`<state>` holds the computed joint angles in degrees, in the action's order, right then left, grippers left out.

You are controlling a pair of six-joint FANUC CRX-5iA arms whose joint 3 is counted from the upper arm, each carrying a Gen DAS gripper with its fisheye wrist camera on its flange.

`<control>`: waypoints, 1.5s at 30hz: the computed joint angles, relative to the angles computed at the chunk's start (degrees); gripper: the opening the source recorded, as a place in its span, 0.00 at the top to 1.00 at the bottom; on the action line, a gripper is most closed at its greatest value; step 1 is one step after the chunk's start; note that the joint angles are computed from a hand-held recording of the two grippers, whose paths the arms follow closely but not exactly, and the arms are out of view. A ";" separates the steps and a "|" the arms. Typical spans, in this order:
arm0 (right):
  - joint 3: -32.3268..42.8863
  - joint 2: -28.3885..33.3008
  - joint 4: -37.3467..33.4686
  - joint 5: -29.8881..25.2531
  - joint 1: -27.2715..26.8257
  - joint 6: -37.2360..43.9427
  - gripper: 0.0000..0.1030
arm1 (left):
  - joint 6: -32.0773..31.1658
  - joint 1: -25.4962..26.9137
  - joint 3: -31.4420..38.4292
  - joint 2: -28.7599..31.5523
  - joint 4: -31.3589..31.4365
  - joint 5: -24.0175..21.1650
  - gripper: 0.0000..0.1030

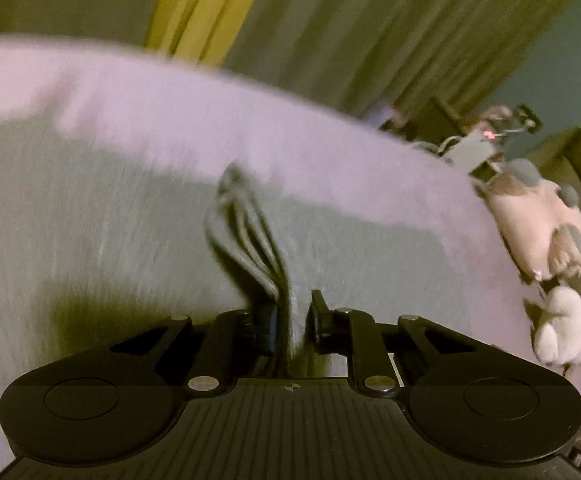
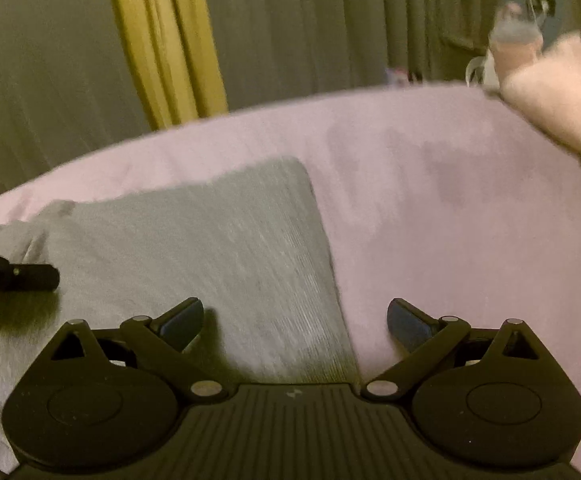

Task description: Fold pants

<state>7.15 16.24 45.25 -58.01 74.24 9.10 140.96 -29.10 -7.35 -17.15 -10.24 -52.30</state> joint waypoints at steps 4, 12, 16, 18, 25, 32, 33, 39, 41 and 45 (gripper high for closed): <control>-5.98 -2.90 7.15 8.84 0.02 -3.02 0.11 | 2.36 -3.34 4.25 0.17 -7.45 -0.93 0.82; -0.24 0.43 -1.66 6.55 1.46 11.78 0.34 | 6.07 0.50 2.54 1.77 -3.78 -11.07 0.71; -1.21 -0.05 0.10 6.62 1.83 9.65 0.35 | 9.86 -1.22 3.95 0.56 -5.54 -12.38 0.51; -2.03 -0.73 1.25 6.21 1.94 7.47 0.36 | 10.55 -4.93 6.32 1.12 -9.66 -15.81 0.41; 1.77 2.11 0.51 -0.48 3.60 14.30 0.43 | 6.73 -13.65 14.20 7.72 -15.67 -31.19 0.20; 2.77 1.28 -3.68 0.77 5.34 17.62 0.43 | 12.11 -14.24 15.44 8.71 -16.17 -38.02 0.09; 3.83 1.45 -6.10 0.91 5.58 19.54 0.41 | 13.47 -14.75 15.58 8.56 -16.81 -39.06 0.09; 3.35 -1.07 -12.77 6.55 7.03 24.61 0.40 | 27.21 -16.26 13.53 2.91 -20.44 -40.53 0.10; 1.34 -2.19 -11.58 9.61 7.22 22.22 0.37 | 31.09 -16.55 12.43 0.76 -21.83 -40.08 0.09; -0.17 -1.27 -4.32 8.82 8.13 16.35 0.25 | 37.27 -17.12 10.99 -2.56 -24.72 -41.10 0.07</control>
<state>6.97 14.97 40.93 -49.19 82.37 25.44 178.23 -46.22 3.64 -19.71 -34.96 -93.40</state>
